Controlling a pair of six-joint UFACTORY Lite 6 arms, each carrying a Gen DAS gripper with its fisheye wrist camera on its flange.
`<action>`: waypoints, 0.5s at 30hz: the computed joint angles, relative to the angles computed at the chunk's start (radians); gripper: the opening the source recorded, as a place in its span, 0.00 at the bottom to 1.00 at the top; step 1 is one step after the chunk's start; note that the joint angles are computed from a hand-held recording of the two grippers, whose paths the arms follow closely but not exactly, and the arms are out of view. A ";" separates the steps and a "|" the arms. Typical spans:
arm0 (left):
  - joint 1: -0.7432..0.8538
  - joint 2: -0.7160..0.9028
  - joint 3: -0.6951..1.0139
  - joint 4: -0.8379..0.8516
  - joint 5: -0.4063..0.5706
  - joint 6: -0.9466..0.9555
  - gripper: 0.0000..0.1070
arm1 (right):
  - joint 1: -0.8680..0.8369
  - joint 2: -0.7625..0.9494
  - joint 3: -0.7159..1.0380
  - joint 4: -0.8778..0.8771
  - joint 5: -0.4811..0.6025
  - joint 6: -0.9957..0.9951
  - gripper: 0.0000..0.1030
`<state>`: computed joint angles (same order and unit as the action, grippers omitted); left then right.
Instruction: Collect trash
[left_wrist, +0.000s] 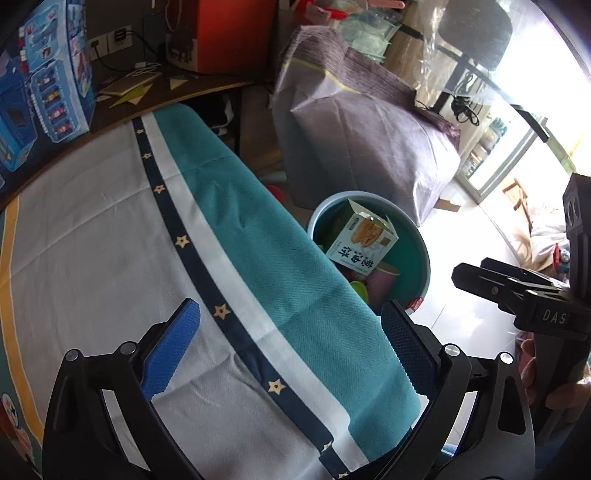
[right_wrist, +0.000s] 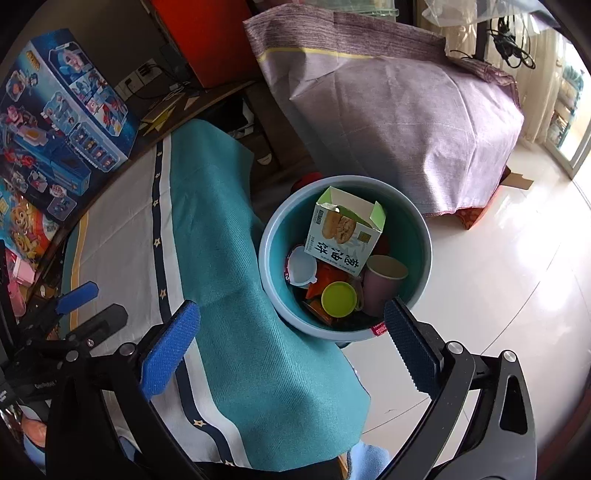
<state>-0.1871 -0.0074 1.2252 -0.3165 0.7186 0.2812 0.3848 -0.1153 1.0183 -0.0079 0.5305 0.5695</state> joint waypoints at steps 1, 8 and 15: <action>0.017 -0.028 -0.019 -0.003 0.003 0.002 0.92 | 0.019 -0.013 -0.006 -0.027 0.008 0.029 0.93; 0.103 -0.206 -0.125 -0.011 0.024 0.015 0.92 | 0.152 -0.075 -0.030 -0.212 0.076 0.240 0.93; 0.167 -0.294 -0.188 -0.027 0.051 0.041 0.92 | 0.251 -0.103 -0.025 -0.331 0.141 0.370 0.93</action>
